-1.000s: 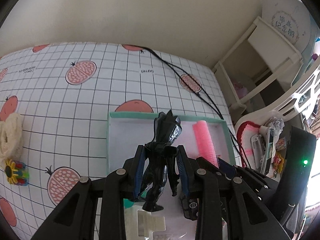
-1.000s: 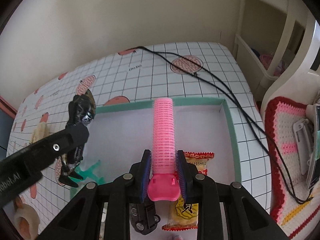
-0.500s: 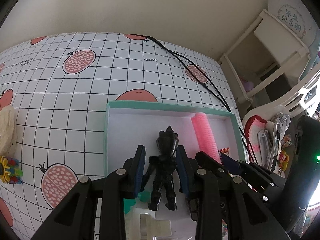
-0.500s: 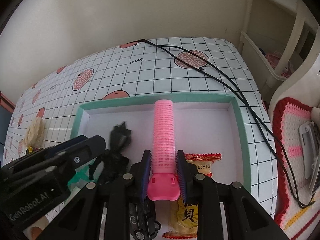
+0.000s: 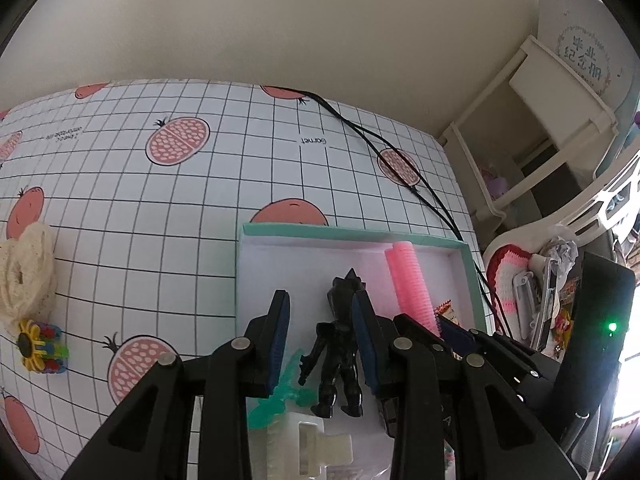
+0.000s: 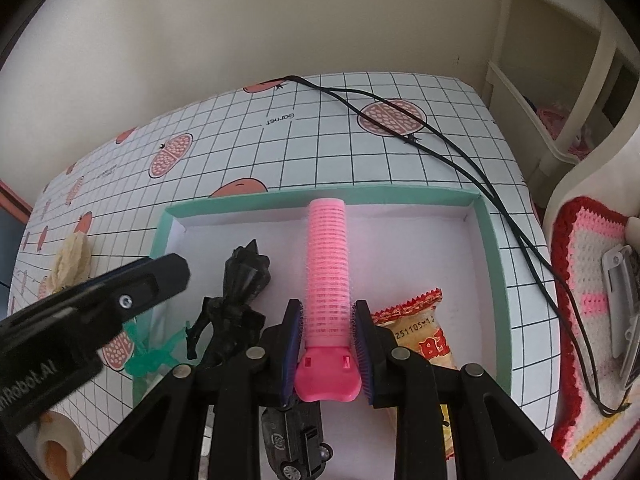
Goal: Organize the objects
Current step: 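Open the left gripper to drop the figure while the right releases the tube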
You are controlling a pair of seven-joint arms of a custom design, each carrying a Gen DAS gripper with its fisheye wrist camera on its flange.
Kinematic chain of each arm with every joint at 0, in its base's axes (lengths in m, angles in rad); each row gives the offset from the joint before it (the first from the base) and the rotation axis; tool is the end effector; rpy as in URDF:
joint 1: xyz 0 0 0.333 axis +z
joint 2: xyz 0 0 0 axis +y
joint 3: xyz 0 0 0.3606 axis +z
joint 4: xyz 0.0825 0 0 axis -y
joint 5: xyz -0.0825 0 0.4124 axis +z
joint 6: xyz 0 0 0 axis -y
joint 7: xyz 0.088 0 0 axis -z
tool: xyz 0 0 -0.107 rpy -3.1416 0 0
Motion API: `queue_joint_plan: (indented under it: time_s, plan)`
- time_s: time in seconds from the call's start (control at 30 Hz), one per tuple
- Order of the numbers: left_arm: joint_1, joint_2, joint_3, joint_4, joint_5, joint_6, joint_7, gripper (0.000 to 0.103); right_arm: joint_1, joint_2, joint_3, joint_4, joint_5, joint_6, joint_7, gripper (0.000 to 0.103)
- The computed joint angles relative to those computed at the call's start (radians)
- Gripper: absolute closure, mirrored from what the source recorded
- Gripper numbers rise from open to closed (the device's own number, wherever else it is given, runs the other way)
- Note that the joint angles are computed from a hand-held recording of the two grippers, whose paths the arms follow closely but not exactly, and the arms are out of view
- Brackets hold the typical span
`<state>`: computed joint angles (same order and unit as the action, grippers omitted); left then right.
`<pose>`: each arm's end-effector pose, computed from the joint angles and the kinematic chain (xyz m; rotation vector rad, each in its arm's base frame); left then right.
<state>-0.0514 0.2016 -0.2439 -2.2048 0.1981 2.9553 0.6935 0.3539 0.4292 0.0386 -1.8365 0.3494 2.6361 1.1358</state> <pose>0.5914 -0.1883 0.3772 -2.4158 1.5733 -0.7940 0.6645 0.2626 0.3569 -2.3657 1.3311 -0.1351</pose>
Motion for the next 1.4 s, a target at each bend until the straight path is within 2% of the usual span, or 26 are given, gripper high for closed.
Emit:
queue_joint_plan:
  time_s: [0.23,0.5,0.6,0.77,0.83,0.93,1.0,1.07,1.1,1.17,1.3,1.4]
  plan:
    - [-0.008,-0.025,0.016,-0.014,0.026,0.007,-0.015,0.069,-0.007,-0.015,0.010,0.005,0.015,-0.014,-0.017,0.075]
    - [-0.028,-0.057,0.047,-0.028,0.090,0.016,-0.062,0.068,-0.011,-0.049,0.021,-0.009,0.043,0.008,-0.044,0.075]
    - [-0.041,-0.061,0.065,-0.024,0.139,0.006,-0.101,0.059,-0.013,-0.058,0.026,-0.016,0.055,0.018,-0.055,0.075]
    - [-0.038,-0.061,0.066,-0.022,0.159,-0.017,-0.119,0.057,-0.008,-0.052,0.019,-0.015,0.053,0.021,-0.051,0.075]
    - [-0.040,-0.061,0.070,-0.020,0.170,-0.032,-0.132,0.050,-0.005,-0.046,0.014,-0.013,0.045,0.019,-0.041,0.075]
    - [-0.036,-0.061,0.070,-0.019,0.170,-0.050,-0.132,0.046,-0.004,-0.043,0.009,-0.015,0.043,0.029,-0.025,0.075]
    - [-0.038,-0.060,0.073,-0.019,0.179,-0.058,-0.142,0.045,-0.002,-0.043,0.005,-0.017,0.044,0.046,-0.006,0.071]
    - [-0.041,-0.061,0.078,-0.018,0.195,-0.072,-0.155,0.037,-0.004,-0.043,0.004,-0.019,0.046,0.056,0.004,0.060]
    - [-0.043,-0.061,0.081,-0.016,0.206,-0.077,-0.164,0.029,-0.004,-0.044,0.003,-0.020,0.043,0.059,0.009,0.056]
    - [-0.048,-0.063,0.089,-0.018,0.235,-0.087,-0.191,0.026,-0.005,-0.043,0.002,-0.020,0.042,0.066,0.016,0.053]
    - [-0.054,-0.064,0.100,-0.017,0.286,-0.105,-0.237,0.015,-0.012,-0.043,0.008,-0.018,0.053,0.075,0.019,0.038]
    - [-0.050,-0.065,0.098,-0.017,0.296,-0.115,-0.246,0.014,-0.011,-0.044,0.007,-0.021,0.052,0.085,0.021,0.032]
